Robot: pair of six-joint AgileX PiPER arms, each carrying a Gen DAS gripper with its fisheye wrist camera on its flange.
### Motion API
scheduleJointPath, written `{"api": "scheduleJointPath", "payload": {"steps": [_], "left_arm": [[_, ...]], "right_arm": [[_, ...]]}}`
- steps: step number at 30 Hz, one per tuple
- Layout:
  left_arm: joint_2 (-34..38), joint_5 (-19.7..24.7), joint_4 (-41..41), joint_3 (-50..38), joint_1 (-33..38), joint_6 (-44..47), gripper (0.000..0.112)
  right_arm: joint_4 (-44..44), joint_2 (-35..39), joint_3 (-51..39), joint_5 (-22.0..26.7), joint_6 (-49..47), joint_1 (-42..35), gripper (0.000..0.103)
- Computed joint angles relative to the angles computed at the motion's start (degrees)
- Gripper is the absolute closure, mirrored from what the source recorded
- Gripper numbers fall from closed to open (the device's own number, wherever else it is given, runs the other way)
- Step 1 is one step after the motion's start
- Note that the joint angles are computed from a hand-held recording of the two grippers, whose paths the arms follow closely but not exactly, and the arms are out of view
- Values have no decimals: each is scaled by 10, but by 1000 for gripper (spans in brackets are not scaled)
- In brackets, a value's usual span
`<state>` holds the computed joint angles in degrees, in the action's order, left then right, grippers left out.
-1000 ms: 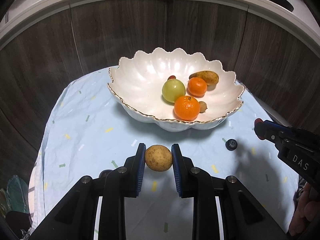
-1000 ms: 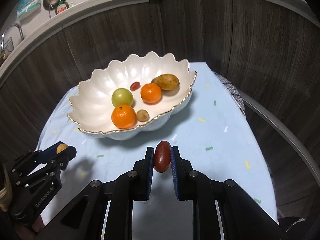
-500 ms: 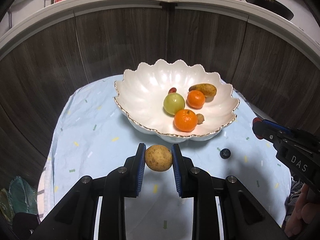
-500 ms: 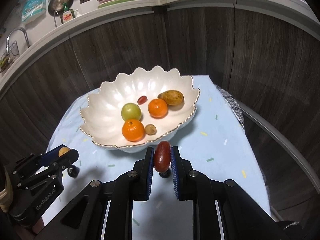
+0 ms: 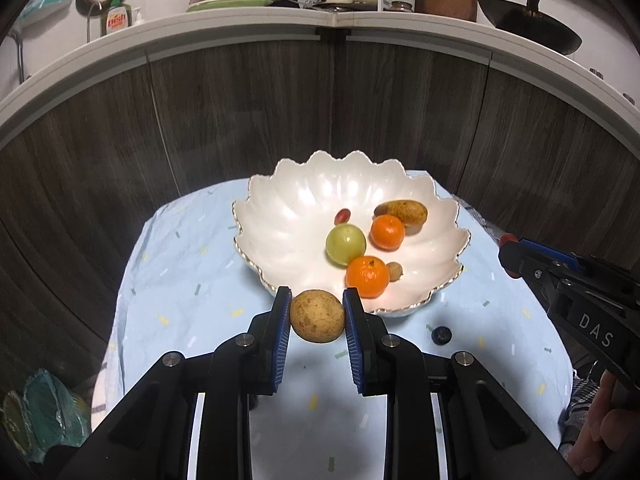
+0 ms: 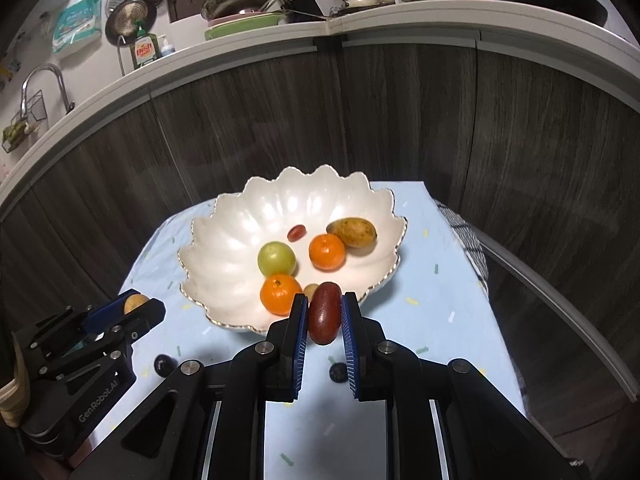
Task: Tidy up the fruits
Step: 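Carry the brown fruit and dark red plum over the white bowl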
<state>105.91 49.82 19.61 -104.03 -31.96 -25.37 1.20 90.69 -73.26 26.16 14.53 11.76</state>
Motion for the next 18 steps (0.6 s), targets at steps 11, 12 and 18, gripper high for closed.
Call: {"api": "scheduleJointPath", "payload": {"steps": [11,12,18], "left_arm": [[47,26,-14,-95,16,33,86],[55,30,-15,-108,17,37,86],[104,56,-28,-189,31,62,86]], "right_arm": [[6,34,-67,18,-18,-9,85],[5,40,-74,20,-19,-10,85],[7,75,-122,32,-25,-15,85]]}}
